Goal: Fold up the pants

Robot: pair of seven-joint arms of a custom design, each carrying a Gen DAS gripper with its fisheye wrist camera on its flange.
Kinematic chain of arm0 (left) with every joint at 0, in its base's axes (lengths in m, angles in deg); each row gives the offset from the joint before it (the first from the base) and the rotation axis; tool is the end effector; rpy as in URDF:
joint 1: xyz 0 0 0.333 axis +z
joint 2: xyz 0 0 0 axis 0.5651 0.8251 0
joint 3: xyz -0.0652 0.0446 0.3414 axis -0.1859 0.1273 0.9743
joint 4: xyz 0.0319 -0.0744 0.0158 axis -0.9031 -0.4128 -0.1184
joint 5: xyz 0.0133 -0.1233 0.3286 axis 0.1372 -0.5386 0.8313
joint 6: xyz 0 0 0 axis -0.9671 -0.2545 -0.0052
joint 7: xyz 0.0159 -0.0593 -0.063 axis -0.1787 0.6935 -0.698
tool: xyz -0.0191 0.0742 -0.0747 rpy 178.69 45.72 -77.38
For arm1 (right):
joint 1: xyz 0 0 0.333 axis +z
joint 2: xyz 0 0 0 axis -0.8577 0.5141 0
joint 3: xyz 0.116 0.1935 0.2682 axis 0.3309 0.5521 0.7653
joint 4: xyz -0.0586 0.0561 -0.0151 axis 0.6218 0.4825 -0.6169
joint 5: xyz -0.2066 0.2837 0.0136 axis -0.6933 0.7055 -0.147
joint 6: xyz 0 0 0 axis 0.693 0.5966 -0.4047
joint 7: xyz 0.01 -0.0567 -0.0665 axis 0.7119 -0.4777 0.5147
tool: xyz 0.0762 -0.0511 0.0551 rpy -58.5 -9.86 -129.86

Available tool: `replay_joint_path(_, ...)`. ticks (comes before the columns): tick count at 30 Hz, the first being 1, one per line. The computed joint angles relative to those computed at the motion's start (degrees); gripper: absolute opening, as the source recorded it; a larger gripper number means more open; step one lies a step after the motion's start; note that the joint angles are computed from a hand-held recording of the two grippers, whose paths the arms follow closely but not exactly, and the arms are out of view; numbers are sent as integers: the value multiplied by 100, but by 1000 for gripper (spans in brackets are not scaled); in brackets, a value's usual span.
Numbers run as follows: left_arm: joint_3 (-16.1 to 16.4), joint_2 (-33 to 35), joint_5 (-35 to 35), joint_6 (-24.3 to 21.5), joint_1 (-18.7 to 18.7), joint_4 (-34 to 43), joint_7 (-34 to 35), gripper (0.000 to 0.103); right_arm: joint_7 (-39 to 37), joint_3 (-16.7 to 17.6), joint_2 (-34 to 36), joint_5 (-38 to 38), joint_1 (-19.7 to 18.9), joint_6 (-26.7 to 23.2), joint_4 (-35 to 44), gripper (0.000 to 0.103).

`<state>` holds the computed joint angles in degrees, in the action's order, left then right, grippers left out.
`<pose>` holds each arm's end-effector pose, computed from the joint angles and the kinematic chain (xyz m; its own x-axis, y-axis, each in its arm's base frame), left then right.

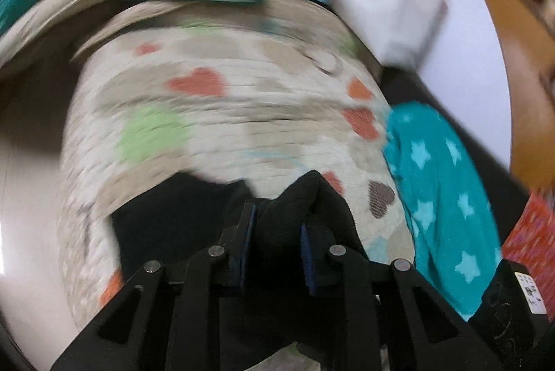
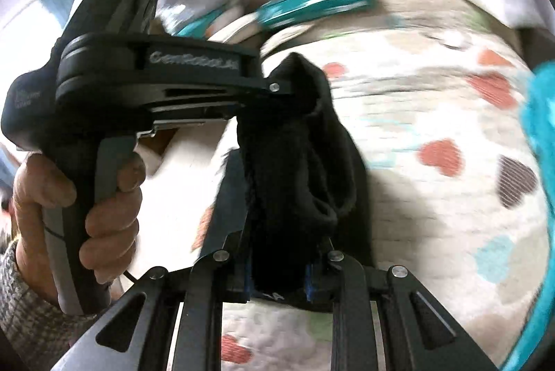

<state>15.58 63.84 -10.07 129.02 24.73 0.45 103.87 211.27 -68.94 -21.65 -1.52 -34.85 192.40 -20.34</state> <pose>0.7476 -0.2559 0.4997 -0.5050 -0.7334 0.4552 -0.8384 0.2914 -0.4606 0.5640 0.3211 0.4823 0.0184 -0.9403 -0.3399 -0.7954 0.1922 -0.5749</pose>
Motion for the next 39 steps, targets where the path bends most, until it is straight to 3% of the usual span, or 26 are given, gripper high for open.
replay_joint_path(5,-34,-122,-632,544,673,-953,-201,24,-736,106,1030,-248,343,-1158,1549,23)
replay_joint_path(9,51,119,-677,497,846,-902,-573,30,-945,-296,1546,-890,900,-1950,2213,30)
replay_joint_path(11,19,281,-693,332,928,-686,-683,38,-1102,-385,1603,-1236,1079,-2103,2265,53)
replay_joint_path(12,29,322,-681,299,949,-622,-749,42,-1246,-351,1595,-1306,1084,-2117,2248,70)
replay_joint_path(14,52,408,-644,212,972,-470,-941,44,-1404,-354,1492,-1489,1136,-2061,2099,77)
replay_joint_path(17,49,319,-689,273,1078,-655,-1120,46,-1603,-322,1256,-1653,1128,-1997,1817,77)
replay_joint_path(20,89,-95,-758,750,1144,-1434,-1074,47,-1712,-196,860,-1486,929,-1840,1322,77)
replay_joint_path(23,105,-407,-850,1148,1178,-2035,-1002,49,-1359,-201,302,-1400,801,-1677,685,77)
replay_joint_path(26,83,-522,-976,1288,1224,-2298,-999,50,-617,-414,44,-1566,688,-1673,436,77)
replay_joint_path(30,51,-685,-1175,1391,1317,-2646,-959,50,164,-437,52,-1406,297,-1666,486,78)
replay_joint_path(36,-49,-998,-1563,1758,1423,-3300,-643,51,-314,3,653,-145,-223,-1816,1020,77)
replay_joint_path(39,-210,-1114,-1863,1895,1475,-3550,-220,56,-359,-128,611,-218,-150,-1819,828,78)
